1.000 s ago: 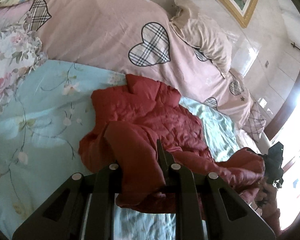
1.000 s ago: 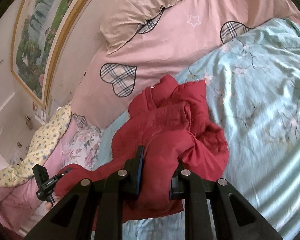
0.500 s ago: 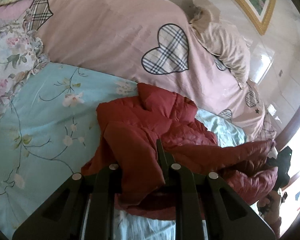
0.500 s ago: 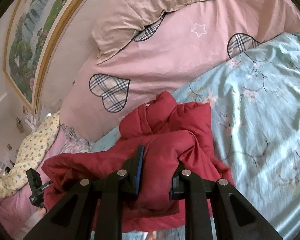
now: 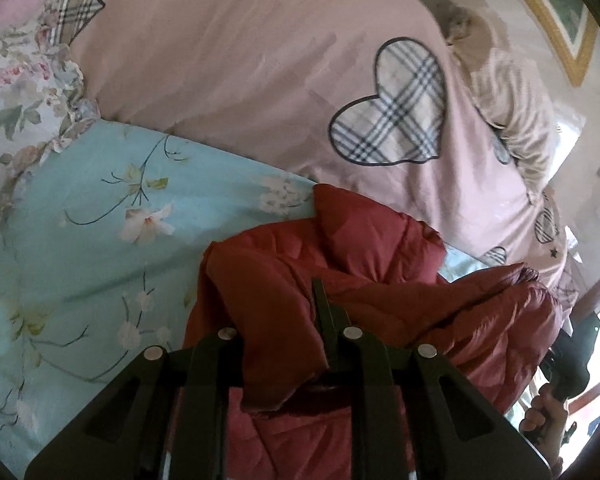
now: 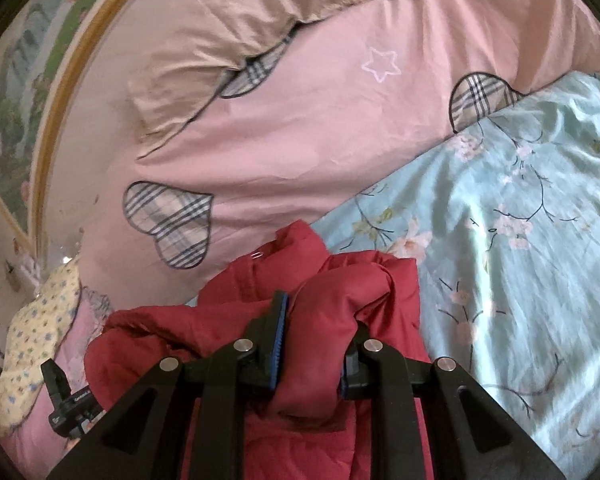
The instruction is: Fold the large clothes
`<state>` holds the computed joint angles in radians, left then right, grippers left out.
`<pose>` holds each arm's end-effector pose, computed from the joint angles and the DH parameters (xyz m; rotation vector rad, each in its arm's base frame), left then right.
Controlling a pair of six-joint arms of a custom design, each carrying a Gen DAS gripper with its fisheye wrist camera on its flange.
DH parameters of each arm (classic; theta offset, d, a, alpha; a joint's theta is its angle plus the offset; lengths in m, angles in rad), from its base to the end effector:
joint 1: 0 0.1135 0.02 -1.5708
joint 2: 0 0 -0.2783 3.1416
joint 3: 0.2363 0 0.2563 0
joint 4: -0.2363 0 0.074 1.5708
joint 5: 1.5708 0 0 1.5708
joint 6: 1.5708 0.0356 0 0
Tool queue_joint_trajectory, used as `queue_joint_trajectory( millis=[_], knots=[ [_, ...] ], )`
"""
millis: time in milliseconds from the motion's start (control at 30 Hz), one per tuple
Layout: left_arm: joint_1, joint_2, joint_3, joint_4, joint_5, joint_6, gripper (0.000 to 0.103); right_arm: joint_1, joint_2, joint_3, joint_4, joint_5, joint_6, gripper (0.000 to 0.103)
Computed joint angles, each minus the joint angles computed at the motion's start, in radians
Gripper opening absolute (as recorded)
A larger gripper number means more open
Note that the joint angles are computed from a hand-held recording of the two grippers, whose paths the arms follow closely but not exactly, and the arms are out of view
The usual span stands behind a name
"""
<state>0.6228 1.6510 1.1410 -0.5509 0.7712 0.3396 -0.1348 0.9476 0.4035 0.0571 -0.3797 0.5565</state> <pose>0.2887 0.1768 0.2348 -0.0835 2.3056 -0.5488 0.1964 -0.0133 0.2117 0.4760 2.0283 0.6497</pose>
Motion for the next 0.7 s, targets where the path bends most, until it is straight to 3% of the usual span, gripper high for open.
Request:
queue_joint_trajectory(
  millis=[333, 700],
  knots=[
    [-0.134, 0.161, 0.071, 0.188, -0.122, -0.134, 0.018, 0.03, 0.354, 0.082, 0.235, 0.089, 0.04, 0.02],
    [-0.222, 0.321, 0.189, 0.26, -0.215, -0.211, 0.02, 0.049, 0.625, 0.195, 0.379, 0.158, 0.047, 0.02]
  ],
)
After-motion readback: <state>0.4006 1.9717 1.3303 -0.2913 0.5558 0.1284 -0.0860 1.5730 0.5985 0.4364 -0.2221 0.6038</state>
